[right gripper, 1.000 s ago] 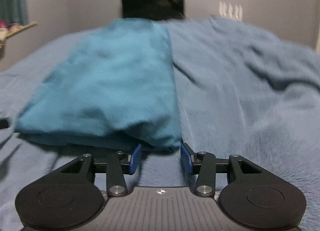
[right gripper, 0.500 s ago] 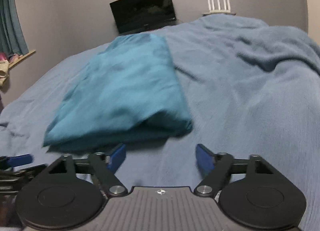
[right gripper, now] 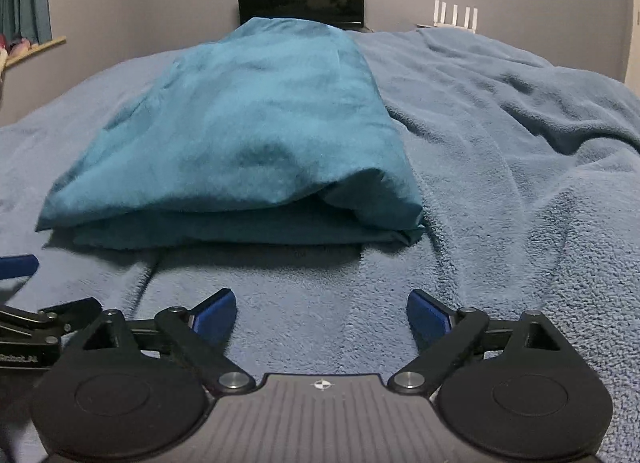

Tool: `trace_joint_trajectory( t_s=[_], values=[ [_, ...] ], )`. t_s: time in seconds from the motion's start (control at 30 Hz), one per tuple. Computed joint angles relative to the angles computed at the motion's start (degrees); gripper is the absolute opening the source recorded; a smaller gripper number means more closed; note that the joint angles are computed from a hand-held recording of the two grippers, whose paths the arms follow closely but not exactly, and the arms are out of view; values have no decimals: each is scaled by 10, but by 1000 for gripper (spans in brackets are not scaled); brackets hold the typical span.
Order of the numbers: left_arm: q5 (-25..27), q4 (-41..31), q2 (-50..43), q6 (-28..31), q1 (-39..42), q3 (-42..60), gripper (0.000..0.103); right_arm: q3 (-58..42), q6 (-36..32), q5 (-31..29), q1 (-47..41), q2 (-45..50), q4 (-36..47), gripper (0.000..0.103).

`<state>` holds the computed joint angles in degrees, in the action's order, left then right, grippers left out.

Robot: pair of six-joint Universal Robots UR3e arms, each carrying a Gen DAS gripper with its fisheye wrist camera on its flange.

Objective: Fold large clothes

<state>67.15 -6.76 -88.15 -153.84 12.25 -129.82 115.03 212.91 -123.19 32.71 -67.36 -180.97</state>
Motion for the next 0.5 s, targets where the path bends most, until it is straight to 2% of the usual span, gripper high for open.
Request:
trace_joint_trajectory(
  t_s=[0.13, 0.5],
  values=[
    [-18, -19, 6, -5, 13, 2, 102, -1, -10, 9, -10, 6, -10, 97],
    [-12, -18, -4, -11, 5, 13, 102, 4, -12, 10, -11, 5, -14, 98]
  ],
)
